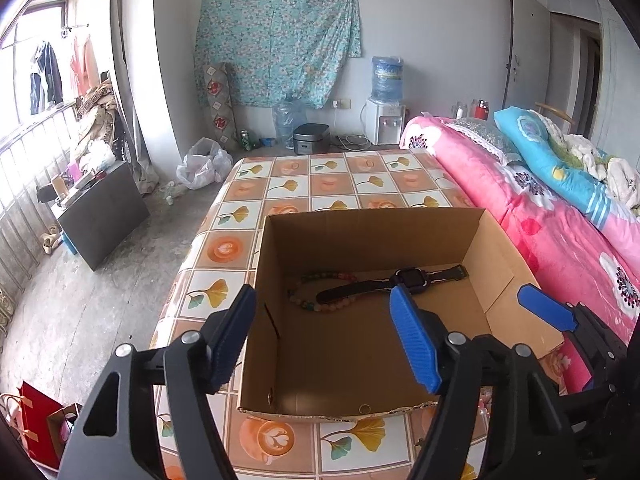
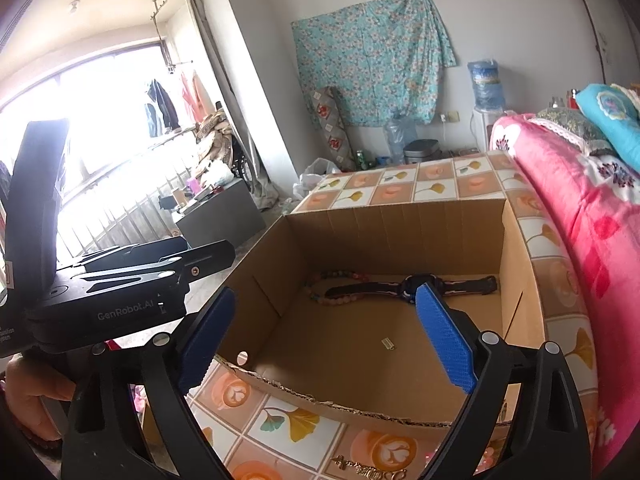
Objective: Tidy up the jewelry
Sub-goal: 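Withdraw the right gripper from the box toward the gold charm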
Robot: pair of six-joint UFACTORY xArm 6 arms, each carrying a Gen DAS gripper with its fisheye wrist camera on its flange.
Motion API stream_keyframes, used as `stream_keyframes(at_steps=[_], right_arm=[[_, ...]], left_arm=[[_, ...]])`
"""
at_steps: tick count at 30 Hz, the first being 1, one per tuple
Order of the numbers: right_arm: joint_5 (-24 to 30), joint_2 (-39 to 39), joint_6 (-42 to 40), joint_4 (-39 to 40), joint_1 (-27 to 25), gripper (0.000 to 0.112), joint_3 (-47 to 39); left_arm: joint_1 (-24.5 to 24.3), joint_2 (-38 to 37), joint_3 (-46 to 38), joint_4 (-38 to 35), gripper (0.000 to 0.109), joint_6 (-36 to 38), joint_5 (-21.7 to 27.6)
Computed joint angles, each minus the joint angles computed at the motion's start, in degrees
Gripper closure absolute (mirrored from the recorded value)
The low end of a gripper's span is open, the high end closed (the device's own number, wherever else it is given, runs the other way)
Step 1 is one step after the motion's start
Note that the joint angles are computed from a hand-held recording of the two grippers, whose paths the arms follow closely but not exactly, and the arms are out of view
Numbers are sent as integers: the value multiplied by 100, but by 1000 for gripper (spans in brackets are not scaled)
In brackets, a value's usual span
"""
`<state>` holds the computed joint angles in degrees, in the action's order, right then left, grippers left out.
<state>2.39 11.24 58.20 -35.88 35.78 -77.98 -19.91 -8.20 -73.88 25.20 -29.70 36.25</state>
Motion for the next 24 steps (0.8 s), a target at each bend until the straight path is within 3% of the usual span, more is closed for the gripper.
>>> stream_keyframes(at_steps=[18, 24], right_arm=[[226, -109, 597, -1002, 232, 19, -207], [167, -201, 894, -1513, 353, 17, -207]], left_arm=[[315, -998, 940, -301, 25, 89, -485], [472, -1383, 1227, -319, 22, -39, -389]])
